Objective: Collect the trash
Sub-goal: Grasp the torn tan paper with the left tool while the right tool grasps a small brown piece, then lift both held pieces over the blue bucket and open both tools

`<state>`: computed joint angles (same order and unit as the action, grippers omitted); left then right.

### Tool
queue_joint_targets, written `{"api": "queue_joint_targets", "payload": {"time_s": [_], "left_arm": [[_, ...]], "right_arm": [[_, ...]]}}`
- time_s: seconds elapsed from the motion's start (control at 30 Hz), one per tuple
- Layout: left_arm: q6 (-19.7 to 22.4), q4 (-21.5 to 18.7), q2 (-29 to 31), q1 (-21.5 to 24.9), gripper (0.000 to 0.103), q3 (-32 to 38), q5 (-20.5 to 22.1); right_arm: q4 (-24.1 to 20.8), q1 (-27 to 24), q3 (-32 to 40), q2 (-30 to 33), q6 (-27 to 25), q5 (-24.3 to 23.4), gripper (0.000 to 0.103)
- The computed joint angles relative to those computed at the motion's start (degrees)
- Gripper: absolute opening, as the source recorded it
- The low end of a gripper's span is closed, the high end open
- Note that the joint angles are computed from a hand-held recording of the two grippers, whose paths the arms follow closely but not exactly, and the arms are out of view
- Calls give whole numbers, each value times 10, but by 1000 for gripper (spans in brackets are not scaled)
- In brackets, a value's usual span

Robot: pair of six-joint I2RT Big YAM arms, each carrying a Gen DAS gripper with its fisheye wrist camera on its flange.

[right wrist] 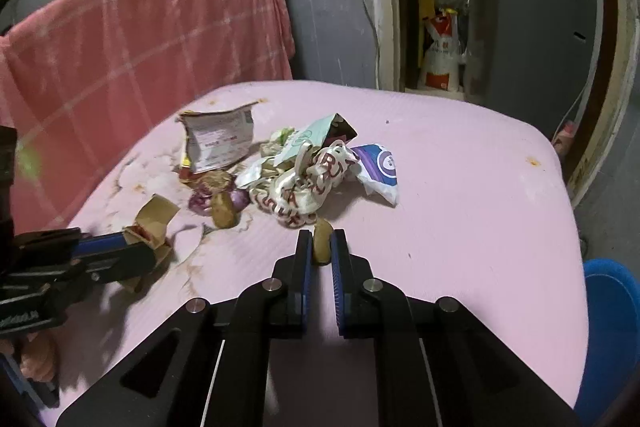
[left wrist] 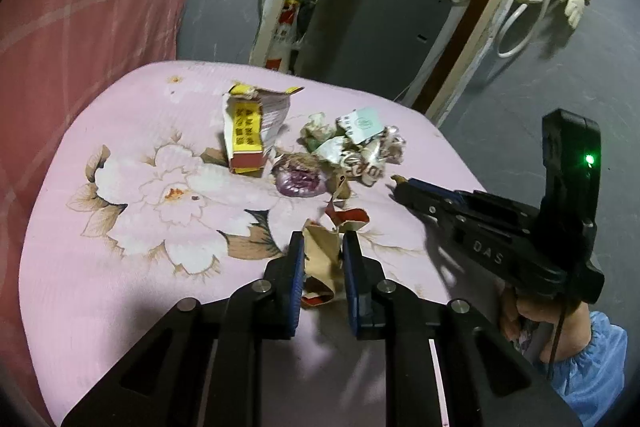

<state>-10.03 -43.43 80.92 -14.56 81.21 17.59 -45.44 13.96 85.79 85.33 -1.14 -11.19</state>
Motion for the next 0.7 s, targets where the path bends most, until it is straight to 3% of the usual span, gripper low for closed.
{"api": "queue_joint_targets", "payload": {"time_s": [0.27,0.3,0.57,0.7], "left_arm": [[-19,68,-36,-28,14,-28,-24],[-22,79,-40,-33,14,-31,-29],[-33,173,-67,-83,13,-40,-73],[-40,204,-63,-111,13,-29,-83]], "right_arm": [[114,-9,-105,-105,16,3,8],[146,-9,-129,-135,23,12,8],[253,-12,-188,-222,37,71,7],[279,-30,-204,-254,37,89,8]]}}
